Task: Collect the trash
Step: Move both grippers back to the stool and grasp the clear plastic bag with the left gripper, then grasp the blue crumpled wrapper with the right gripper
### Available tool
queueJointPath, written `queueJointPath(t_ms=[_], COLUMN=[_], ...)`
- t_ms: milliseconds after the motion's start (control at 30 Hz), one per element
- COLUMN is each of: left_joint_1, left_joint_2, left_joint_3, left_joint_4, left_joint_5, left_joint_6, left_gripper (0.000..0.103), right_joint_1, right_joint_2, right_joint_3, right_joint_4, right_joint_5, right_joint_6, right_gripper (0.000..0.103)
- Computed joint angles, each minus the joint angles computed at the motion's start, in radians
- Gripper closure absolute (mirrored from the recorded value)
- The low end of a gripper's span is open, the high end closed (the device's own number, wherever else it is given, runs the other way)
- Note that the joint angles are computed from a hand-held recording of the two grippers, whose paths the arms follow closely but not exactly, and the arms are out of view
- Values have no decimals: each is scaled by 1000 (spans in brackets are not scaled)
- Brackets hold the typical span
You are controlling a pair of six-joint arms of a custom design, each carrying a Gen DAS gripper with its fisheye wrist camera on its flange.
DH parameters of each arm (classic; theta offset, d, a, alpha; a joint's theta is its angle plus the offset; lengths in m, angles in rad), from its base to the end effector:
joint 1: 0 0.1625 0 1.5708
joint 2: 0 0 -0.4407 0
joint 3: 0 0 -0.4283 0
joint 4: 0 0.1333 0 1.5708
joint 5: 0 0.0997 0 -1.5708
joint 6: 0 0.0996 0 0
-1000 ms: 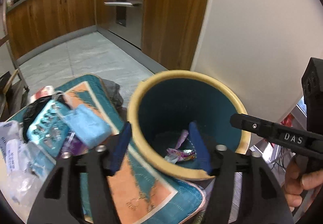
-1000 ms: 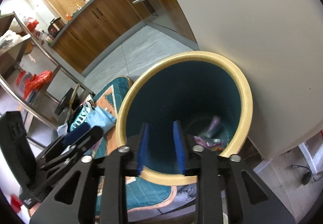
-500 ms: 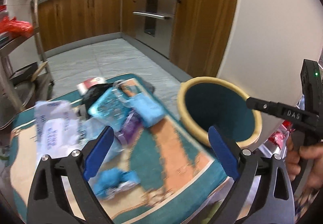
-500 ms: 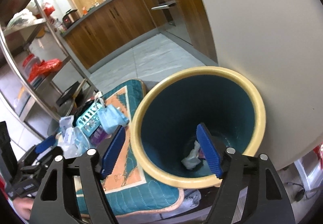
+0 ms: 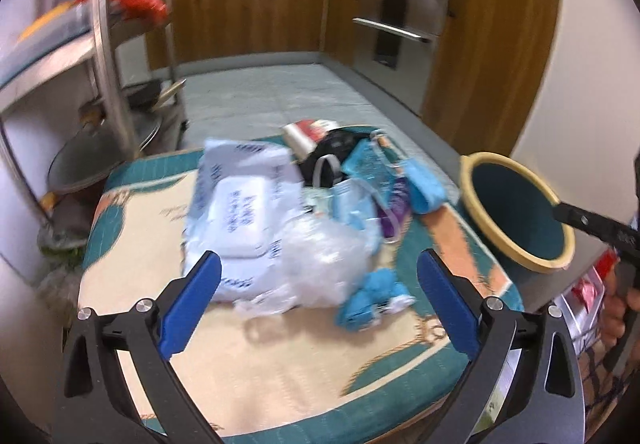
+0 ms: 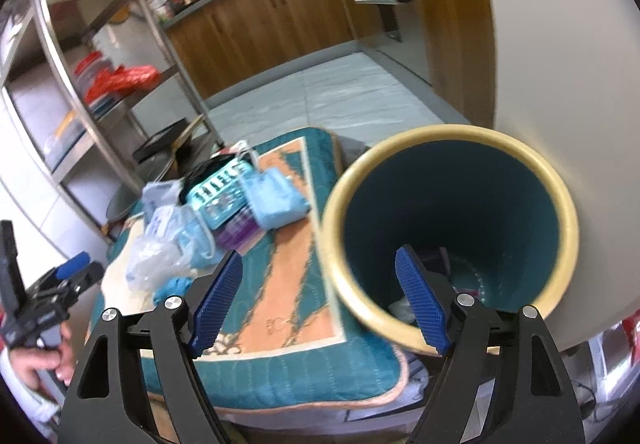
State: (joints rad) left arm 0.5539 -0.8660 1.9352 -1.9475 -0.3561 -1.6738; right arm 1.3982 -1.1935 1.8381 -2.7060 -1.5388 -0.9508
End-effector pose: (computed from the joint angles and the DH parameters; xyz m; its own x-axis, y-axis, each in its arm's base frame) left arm -0.3452 -0.4800 0.0323 -0.6846 -0.4655 -0.5609 0.2565 0.5664 -0.7832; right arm 0.0246 -0.6535 0.2740 -0.6969 -0.6161 0.3671 -0.7155 0.6325 -0.2967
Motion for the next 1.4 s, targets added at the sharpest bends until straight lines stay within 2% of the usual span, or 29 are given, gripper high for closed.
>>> queueJointPath(t_ms=[133, 400, 467, 533, 633, 667, 733, 800, 1167, 1400], left_joint_1=[15, 74, 96, 113, 121, 120, 113, 102, 16, -31], left_joint_2=[-6, 38, 50, 59, 63, 62, 57, 46, -50, -119], left_joint_3=[12, 27, 30, 33, 35, 34, 35, 40, 111, 134], left_joint_4=[43, -248, -348, -438, -487, -488, -474, -448, -361, -178], left_joint_5=[-18, -8, -18, -42, -63, -67, -63, -52, 9, 37], left_joint_6=[-47, 231, 316, 389, 421, 424, 412, 379, 231, 43], left_gripper=[6, 10, 19, 41, 61, 64, 73, 76, 80, 80], right_joint_1=[14, 36, 39, 41, 44, 44, 45, 46, 60, 64], right_joint_2=[-3, -1, 1, 4, 10, 11, 14, 17, 32, 42], right_joint_3=[25, 71, 78, 84, 91, 91, 90, 91, 110, 126], right_joint_4=[6, 9, 7, 4, -2, -1, 2, 5, 25, 28], right_joint_5=[-15, -55, -64, -74, -87, -89, -93, -97, -116, -130], right_joint_6=[-20, -58, -68, -75, -85, -85, -86, -87, -100, -116], right_gripper=[23, 23, 23, 23, 23, 23, 23, 23, 23, 23])
